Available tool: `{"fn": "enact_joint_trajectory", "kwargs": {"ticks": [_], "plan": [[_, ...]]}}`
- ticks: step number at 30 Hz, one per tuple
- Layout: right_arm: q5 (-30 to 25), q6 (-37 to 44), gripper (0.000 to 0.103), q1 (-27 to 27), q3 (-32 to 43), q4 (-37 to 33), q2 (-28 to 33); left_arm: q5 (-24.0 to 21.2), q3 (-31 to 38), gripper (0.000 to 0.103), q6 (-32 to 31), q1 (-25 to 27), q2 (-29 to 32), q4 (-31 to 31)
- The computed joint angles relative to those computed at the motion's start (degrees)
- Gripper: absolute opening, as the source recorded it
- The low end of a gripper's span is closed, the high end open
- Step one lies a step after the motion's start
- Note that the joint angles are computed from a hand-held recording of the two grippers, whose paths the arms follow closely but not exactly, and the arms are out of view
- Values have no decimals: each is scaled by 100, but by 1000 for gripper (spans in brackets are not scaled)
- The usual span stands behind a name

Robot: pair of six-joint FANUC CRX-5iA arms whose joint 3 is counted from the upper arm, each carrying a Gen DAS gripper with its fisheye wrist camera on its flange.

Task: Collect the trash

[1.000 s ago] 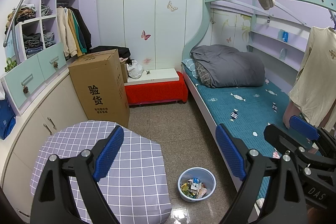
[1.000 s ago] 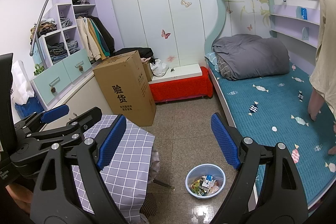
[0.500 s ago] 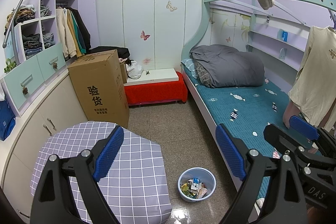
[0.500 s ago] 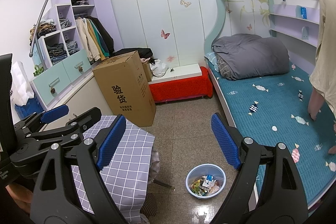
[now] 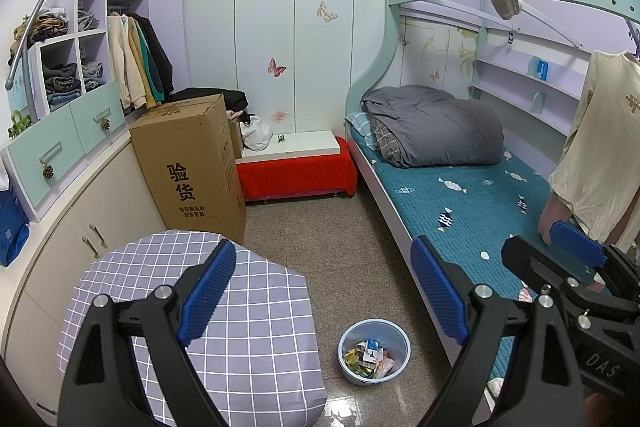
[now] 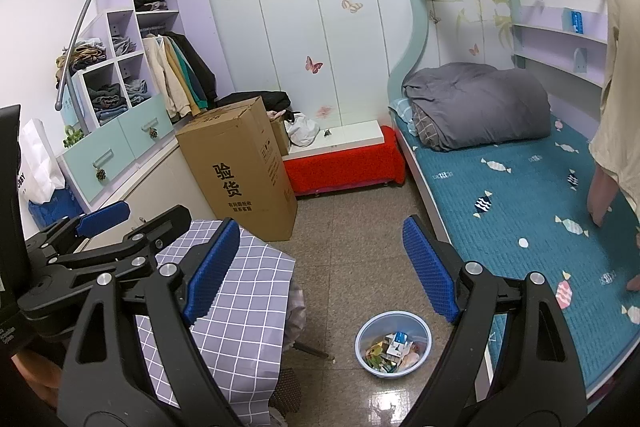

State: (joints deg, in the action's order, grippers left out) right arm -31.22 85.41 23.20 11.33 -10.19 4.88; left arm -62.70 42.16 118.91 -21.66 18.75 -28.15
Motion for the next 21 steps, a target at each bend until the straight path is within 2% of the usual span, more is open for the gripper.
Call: {"fn": "enact_joint_trajectory", "kwargs": {"ticks": [21], "plan": [[-48, 49, 83, -33, 53, -62, 19, -5, 10, 87, -3, 2, 8, 1]]}}
